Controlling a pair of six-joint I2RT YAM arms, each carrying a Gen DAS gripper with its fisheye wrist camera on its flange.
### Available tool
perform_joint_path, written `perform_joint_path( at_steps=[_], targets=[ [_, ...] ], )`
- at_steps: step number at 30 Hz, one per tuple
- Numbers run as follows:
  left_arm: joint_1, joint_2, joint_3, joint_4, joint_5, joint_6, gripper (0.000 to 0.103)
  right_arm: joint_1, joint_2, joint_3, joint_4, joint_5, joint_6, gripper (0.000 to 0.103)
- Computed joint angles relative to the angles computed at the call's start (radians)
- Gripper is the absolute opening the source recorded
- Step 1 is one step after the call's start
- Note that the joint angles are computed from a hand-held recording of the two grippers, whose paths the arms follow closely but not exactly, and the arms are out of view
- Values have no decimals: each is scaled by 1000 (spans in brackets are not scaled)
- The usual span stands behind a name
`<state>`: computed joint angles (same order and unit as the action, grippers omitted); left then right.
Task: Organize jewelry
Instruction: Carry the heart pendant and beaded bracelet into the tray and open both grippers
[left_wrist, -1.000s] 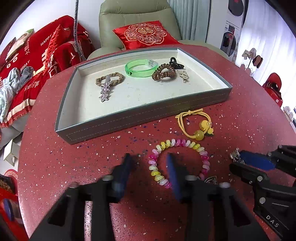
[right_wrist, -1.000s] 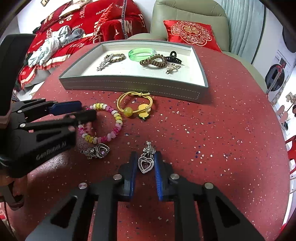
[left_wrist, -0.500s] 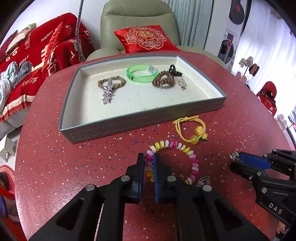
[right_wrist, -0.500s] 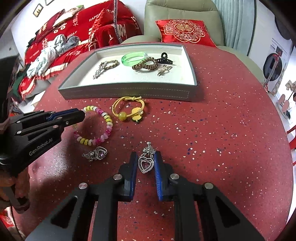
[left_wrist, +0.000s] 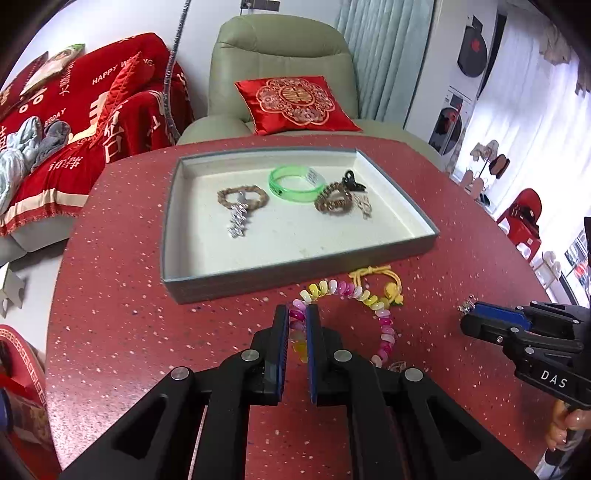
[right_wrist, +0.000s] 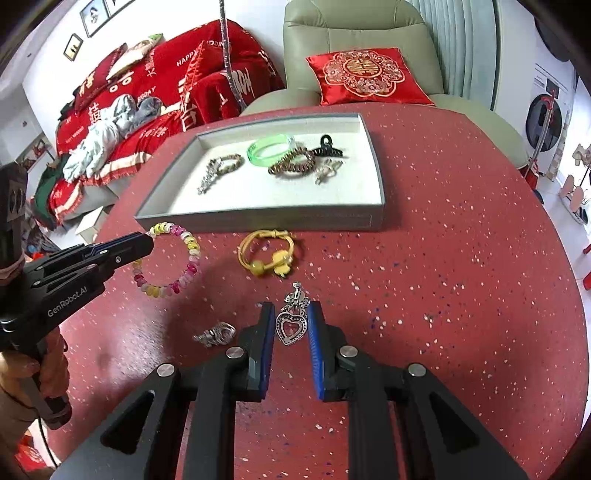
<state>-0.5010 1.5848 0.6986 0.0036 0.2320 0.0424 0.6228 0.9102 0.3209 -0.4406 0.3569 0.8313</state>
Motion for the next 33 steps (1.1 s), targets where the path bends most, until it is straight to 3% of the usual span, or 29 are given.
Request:
perform_joint_path(
  at_steps=[12,21,33],
  targets=[
    [68,73,146,-53,10,11,27,-187,64,116,55,-95,-180,20],
    [81,234,336,-121,-9,6,27,-389,301,237,195,-230,-315,20],
    [2,409,551,-187,-75,-4,27,-537,554,339,303,-309,-368,20]
  ],
)
